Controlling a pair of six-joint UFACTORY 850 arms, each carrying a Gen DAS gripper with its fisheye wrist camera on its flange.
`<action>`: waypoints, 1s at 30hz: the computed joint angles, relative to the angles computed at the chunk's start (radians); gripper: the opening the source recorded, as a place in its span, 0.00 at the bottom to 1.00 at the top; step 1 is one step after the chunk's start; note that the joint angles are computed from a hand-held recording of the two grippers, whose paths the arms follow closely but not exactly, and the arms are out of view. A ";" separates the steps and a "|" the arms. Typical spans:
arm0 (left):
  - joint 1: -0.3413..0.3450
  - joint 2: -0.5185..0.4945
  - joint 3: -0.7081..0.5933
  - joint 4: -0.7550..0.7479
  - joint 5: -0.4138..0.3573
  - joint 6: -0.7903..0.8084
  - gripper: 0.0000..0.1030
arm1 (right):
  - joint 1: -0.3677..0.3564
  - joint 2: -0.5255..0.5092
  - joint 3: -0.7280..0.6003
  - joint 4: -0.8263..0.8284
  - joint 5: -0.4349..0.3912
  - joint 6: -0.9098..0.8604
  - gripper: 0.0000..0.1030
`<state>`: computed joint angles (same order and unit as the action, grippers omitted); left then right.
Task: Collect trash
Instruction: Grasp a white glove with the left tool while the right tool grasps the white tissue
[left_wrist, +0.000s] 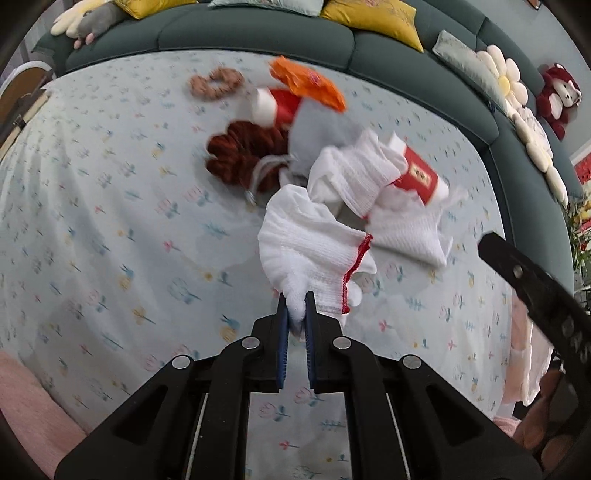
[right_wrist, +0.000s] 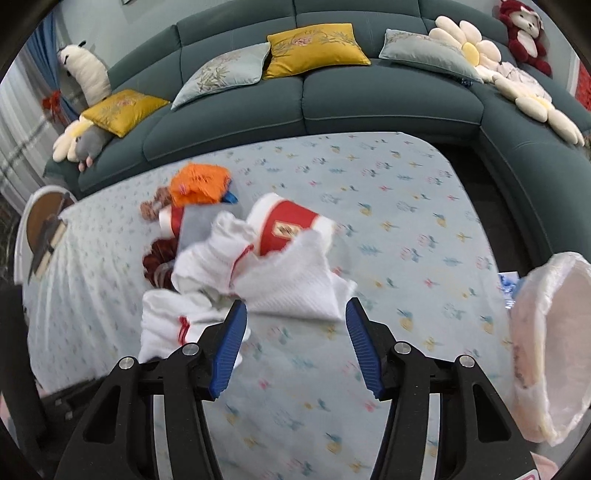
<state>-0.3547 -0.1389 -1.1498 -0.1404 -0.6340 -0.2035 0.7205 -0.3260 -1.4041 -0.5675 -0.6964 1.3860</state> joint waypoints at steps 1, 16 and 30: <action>0.005 -0.001 -0.003 -0.002 0.000 0.002 0.08 | -0.005 -0.012 -0.015 0.005 0.006 0.000 0.51; 0.050 -0.032 -0.024 -0.061 0.001 0.062 0.08 | -0.066 -0.184 -0.164 0.171 0.030 -0.086 0.28; -0.008 -0.009 -0.012 -0.076 -0.005 0.069 0.08 | -0.014 -0.058 -0.002 0.114 0.021 -0.065 0.02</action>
<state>-0.3626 -0.1481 -1.1614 -0.2162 -0.6392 -0.1346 0.7070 -0.3842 -1.4064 -0.4538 -0.6759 1.3214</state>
